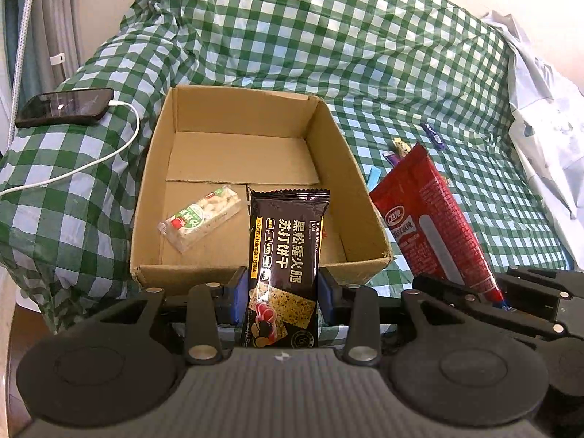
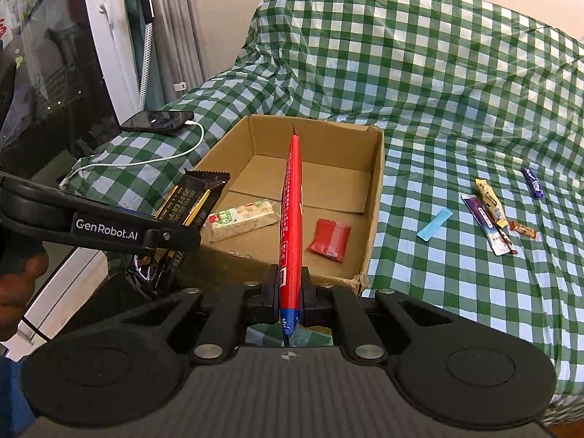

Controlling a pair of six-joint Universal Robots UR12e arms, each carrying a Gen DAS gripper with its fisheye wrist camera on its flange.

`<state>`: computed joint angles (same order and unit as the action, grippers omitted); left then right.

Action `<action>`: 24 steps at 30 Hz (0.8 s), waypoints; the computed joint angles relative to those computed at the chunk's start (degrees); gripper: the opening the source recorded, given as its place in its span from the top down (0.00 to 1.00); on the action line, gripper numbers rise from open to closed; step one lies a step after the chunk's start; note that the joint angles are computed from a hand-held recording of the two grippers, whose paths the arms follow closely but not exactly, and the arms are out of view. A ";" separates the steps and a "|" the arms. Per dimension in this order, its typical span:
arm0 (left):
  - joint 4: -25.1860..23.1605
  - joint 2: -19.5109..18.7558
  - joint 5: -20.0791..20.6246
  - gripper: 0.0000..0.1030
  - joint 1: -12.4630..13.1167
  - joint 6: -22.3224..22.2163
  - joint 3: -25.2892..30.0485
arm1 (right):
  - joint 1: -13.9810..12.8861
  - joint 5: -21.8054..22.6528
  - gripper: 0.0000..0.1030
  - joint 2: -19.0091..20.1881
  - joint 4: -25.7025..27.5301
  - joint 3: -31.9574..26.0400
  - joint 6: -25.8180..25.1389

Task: Organize snacks
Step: 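Carry the biscuit packet and red stick with both tools over the box, then lower both tools into the box and open them to release both snacks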

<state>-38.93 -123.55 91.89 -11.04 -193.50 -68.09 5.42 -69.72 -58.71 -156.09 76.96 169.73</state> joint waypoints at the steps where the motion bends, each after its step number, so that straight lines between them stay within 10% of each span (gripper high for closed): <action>1: -0.18 -0.14 0.06 0.58 0.03 -0.18 0.23 | -0.01 -0.02 0.91 0.14 0.23 -0.28 0.02; 24: -7.64 -7.13 1.77 0.58 1.52 -2.02 12.27 | 0.54 0.28 0.91 6.56 6.37 -10.71 1.64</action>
<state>-46.57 -130.68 93.67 -9.53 -195.52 -55.81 5.96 -69.43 -52.15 -149.72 66.25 171.37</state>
